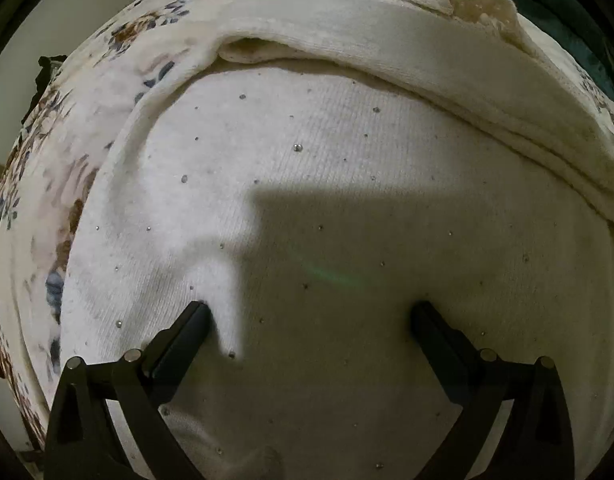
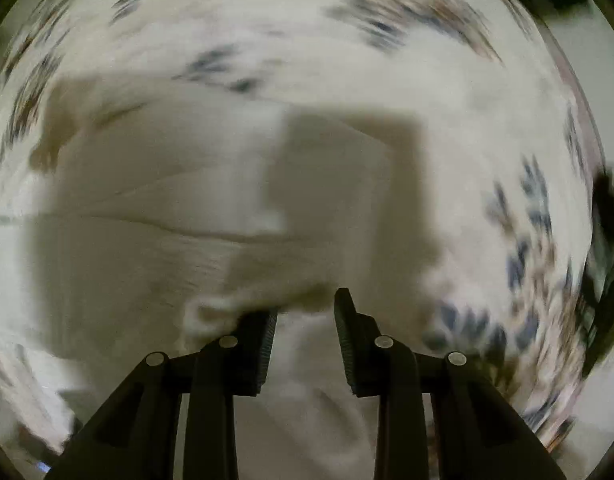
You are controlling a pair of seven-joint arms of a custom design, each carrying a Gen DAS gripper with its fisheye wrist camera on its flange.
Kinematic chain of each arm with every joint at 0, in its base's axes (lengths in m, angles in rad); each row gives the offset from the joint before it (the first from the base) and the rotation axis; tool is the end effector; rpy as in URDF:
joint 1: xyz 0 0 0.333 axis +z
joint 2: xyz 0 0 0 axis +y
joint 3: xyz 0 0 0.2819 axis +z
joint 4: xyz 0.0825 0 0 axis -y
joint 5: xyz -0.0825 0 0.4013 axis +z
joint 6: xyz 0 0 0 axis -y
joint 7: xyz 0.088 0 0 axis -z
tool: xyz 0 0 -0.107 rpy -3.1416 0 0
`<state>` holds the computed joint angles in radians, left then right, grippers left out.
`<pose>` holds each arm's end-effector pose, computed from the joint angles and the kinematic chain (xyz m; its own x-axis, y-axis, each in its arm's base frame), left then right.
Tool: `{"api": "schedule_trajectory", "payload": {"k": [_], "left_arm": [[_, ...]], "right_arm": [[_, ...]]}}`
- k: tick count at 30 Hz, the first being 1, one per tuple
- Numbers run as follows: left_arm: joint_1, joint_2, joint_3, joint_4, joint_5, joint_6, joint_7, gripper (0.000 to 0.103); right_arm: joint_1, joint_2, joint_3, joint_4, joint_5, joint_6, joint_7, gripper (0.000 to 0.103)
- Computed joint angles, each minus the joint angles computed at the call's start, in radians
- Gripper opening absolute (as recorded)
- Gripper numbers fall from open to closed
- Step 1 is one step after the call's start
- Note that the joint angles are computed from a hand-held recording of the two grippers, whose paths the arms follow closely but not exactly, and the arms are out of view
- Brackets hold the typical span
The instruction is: Fold small clothes
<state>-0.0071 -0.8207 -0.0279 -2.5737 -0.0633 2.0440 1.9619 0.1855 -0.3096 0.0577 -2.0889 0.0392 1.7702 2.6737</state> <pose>0.3743 -0.0170 0.5166 -0.3788 -0.9228 -0.0705 -0.8802 0.3827 -0.2807 0.4738 0.1230 0.5162 -0.7646 -0.6445 -0.0008 -0.6443 0.7644 0.0229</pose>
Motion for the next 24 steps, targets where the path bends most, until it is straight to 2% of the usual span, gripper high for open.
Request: {"api": "schedule_trajectory", "payload": {"k": [1, 2, 3, 5, 7, 8, 10, 13, 14, 15, 16, 22, 24], "left_arm": [[0.0, 0.0, 0.001, 0.002, -0.001, -0.003, 0.0, 0.103], [-0.001, 0.002, 0.002, 0.004, -0.001, -0.006, 0.002, 0.103], [-0.001, 0.006, 0.004, 0.01, -0.002, -0.007, 0.004, 0.103], [-0.001, 0.014, 0.01, 0.023, -0.007, -0.017, 0.009, 0.103], [0.002, 0.011, 0.01, 0.032, -0.008, -0.031, 0.011, 0.103], [0.003, 0.009, 0.009, 0.036, -0.006, -0.039, 0.011, 0.103], [0.009, 0.006, 0.005, 0.045, 0.002, -0.061, 0.009, 0.103], [0.018, -0.014, -0.005, 0.044, 0.022, -0.07, -0.002, 0.103], [0.024, -0.03, -0.012, 0.038, 0.032, -0.072, -0.013, 0.103], [0.027, -0.042, -0.015, 0.035, 0.039, -0.074, -0.024, 0.103], [0.032, -0.064, -0.024, 0.028, 0.048, -0.081, -0.044, 0.103], [0.042, -0.173, -0.055, 0.018, 0.084, -0.147, -0.17, 0.103], [0.042, -0.204, -0.058, 0.018, 0.097, -0.168, -0.207, 0.103]], "right_arm": [[-0.008, -0.053, -0.003, -0.043, 0.002, 0.023, 0.033, 0.04], [-0.02, -0.133, -0.007, -0.113, 0.006, 0.088, 0.083, 0.049], [-0.03, -0.178, -0.008, -0.155, 0.015, 0.138, 0.105, 0.053], [-0.034, -0.242, -0.032, -0.243, 0.074, 0.279, 0.107, 0.055], [-0.019, -0.22, -0.054, -0.261, 0.136, 0.352, 0.059, 0.056], [-0.011, -0.193, -0.057, -0.249, 0.153, 0.343, 0.033, 0.056], [0.0, -0.086, -0.063, -0.169, 0.162, 0.253, -0.041, 0.056], [0.021, -0.035, -0.064, -0.168, 0.232, 0.327, -0.146, 0.055], [0.025, -0.013, -0.057, -0.147, 0.227, 0.316, -0.179, 0.046], [0.024, 0.015, -0.038, -0.106, 0.173, 0.28, -0.199, 0.018], [0.023, 0.032, -0.023, -0.077, 0.125, 0.253, -0.217, 0.013], [-0.001, -0.033, -0.011, -0.084, -0.001, 0.318, -0.262, 0.011], [0.008, -0.034, -0.042, -0.112, 0.048, 0.351, -0.357, 0.012]]}}
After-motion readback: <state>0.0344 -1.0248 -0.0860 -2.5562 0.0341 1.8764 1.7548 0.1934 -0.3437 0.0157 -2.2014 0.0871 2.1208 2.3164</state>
